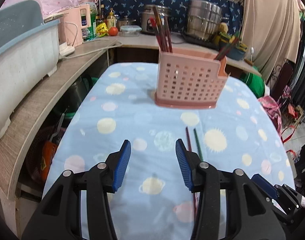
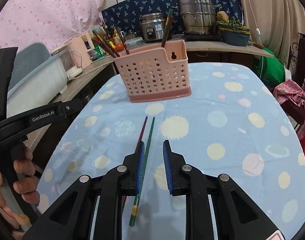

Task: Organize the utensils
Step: 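Move both open tools back over the remaining dark-red and green chopsticks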

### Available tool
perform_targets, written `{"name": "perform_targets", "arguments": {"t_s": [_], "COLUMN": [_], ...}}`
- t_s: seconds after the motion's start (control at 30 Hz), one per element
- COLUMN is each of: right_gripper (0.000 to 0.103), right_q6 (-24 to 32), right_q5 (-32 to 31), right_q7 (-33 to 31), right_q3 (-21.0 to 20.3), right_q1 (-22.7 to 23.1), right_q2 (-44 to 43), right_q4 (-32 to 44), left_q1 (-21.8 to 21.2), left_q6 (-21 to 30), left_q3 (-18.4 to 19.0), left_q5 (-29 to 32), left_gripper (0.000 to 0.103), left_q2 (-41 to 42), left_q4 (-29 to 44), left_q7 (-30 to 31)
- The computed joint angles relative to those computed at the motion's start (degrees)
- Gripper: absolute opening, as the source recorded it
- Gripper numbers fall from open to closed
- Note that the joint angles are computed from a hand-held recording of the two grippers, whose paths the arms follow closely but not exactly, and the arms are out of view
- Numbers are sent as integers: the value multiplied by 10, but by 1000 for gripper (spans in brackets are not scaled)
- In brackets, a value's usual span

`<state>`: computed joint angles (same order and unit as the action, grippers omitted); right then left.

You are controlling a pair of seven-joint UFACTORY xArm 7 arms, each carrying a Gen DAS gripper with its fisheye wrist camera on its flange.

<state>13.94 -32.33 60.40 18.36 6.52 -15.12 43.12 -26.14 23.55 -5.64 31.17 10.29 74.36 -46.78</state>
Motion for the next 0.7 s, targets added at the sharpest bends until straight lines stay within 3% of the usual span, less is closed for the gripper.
{"name": "perform_targets", "arguments": {"t_s": [0.27,0.7], "right_gripper": [19,19], "right_q6": [3,1], "right_q5": [24,43], "right_q7": [-5,-13], "right_q3": [4,-5], "right_q1": [32,71], "right_q2": [12,37], "right_q4": [-28,-42], "left_q1": [5,8], "left_q6": [0,17], "left_q3": [-11,-21], "left_q5": [-20,-39], "left_gripper": [44,44], "left_q2": [-18,-27], "left_q4": [-60,-96], "left_q7": [11,20]}}
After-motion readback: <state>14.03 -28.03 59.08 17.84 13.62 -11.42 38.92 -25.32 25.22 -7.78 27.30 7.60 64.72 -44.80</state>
